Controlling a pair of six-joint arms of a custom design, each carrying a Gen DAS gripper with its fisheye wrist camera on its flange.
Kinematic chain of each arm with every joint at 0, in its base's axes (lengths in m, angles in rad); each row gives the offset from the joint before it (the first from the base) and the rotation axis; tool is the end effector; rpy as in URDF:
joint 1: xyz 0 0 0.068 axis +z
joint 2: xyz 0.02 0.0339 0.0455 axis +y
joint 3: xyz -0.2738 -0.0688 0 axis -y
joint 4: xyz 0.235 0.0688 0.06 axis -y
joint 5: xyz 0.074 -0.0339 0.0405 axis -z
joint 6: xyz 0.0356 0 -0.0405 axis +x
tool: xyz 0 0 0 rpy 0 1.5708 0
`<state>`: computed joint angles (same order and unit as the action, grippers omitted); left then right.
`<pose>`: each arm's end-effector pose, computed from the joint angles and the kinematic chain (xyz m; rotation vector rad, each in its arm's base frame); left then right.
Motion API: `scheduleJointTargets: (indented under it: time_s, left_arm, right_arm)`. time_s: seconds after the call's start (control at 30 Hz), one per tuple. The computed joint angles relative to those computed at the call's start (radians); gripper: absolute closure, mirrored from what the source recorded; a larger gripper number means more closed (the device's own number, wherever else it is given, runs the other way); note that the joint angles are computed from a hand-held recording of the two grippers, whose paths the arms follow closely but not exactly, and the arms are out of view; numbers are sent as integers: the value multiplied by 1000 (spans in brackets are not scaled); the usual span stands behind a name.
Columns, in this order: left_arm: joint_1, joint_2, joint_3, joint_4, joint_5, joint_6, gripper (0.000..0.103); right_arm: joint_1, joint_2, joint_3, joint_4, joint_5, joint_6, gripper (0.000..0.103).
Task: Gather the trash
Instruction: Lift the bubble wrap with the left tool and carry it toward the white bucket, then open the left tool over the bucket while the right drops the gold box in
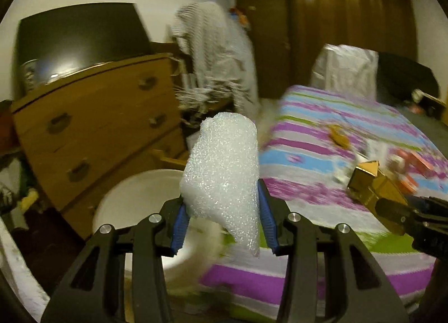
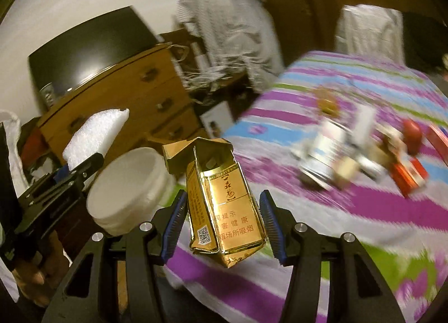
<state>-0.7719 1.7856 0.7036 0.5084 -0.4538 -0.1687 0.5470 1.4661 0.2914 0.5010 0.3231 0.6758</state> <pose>0.2479 -0.2195 0.1442 0.3656 2.0490 -0.0845 0.1952 0.1056 0.1249 0.3160 2.1995 0.3164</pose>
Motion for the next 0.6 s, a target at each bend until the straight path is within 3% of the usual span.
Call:
scheduleJointTargets:
  time_s: [0.3, 0.5, 0.6]
  left_arm:
    - [269, 7, 56, -60, 87, 51, 60]
    - [352, 88, 145, -100, 98, 91, 60]
    - [386, 140, 187, -110, 104, 105, 60]
  right_arm:
    - [-10, 350, 596, -267, -163, -84, 48]
    - [-9, 590, 988, -474, -210, -105, 48]
    - [-17, 680, 1113, -529, -235, -112, 48]
